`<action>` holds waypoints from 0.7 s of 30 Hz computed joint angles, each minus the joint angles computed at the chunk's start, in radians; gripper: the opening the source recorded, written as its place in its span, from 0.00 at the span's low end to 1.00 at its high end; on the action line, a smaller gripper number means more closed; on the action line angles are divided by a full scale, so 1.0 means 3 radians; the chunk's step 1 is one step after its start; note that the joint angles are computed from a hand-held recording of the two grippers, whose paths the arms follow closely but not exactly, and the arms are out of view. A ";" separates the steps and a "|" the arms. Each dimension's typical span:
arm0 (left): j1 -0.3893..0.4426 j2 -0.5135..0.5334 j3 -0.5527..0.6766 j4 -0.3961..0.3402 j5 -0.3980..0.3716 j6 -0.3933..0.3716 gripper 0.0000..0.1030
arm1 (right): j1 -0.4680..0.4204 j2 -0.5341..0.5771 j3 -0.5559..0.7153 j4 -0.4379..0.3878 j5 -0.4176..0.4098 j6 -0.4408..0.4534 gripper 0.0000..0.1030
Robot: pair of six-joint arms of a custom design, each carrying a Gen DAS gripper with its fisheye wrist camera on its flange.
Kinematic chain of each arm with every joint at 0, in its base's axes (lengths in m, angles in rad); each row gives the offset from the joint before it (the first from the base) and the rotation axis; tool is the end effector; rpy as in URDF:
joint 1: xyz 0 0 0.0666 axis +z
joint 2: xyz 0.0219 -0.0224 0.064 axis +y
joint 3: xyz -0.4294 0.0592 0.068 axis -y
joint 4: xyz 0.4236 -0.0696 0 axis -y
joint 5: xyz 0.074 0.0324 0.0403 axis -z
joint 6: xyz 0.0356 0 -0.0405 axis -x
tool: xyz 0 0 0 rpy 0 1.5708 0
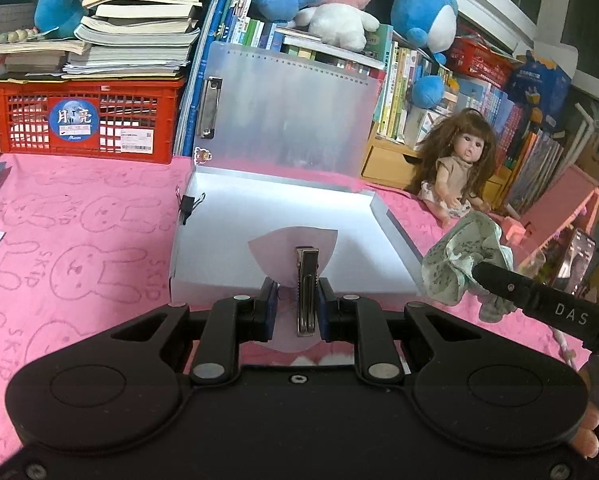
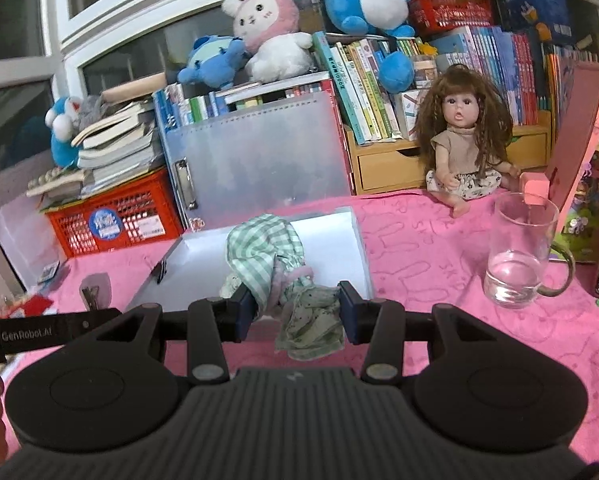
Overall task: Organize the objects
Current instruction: 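Carry the bow clip and green checkered cloth over the white box with both tools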
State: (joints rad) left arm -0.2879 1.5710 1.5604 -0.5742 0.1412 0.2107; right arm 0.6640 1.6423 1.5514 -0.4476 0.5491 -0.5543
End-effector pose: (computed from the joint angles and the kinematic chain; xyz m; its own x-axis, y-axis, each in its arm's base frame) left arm 0.5781 -0.1768 0.4950 -0.5999 -0.0383 -0.7991 0.2742 0.9285 -0.2504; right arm 0.5092 0.3744 0.4619 -0.4344 0.2302 -0.8708 0.0656 0.9723 0.2243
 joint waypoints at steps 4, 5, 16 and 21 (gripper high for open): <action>0.0015 0.0158 0.0203 -0.0086 0.0002 0.0041 0.18 | -0.0079 0.0076 0.0112 -0.0043 -0.0033 -0.0003 0.46; 0.0020 0.0200 0.0257 -0.0119 0.0011 0.0053 0.18 | -0.0093 0.0091 0.0132 -0.0048 -0.0038 -0.0001 0.46; 0.0044 0.0616 0.0773 -0.0368 0.0040 0.0134 0.18 | -0.0293 0.0273 0.0340 -0.0117 -0.0330 -0.0109 0.46; 0.0047 0.0807 0.0993 -0.0482 0.0058 0.0115 0.18 | -0.0372 0.0383 0.0479 -0.0169 -0.0489 -0.0135 0.46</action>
State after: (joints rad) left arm -0.2736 1.8131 1.8582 -0.7188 0.1584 0.2453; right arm 0.5524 1.7571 1.6951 -0.4984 0.4024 -0.5948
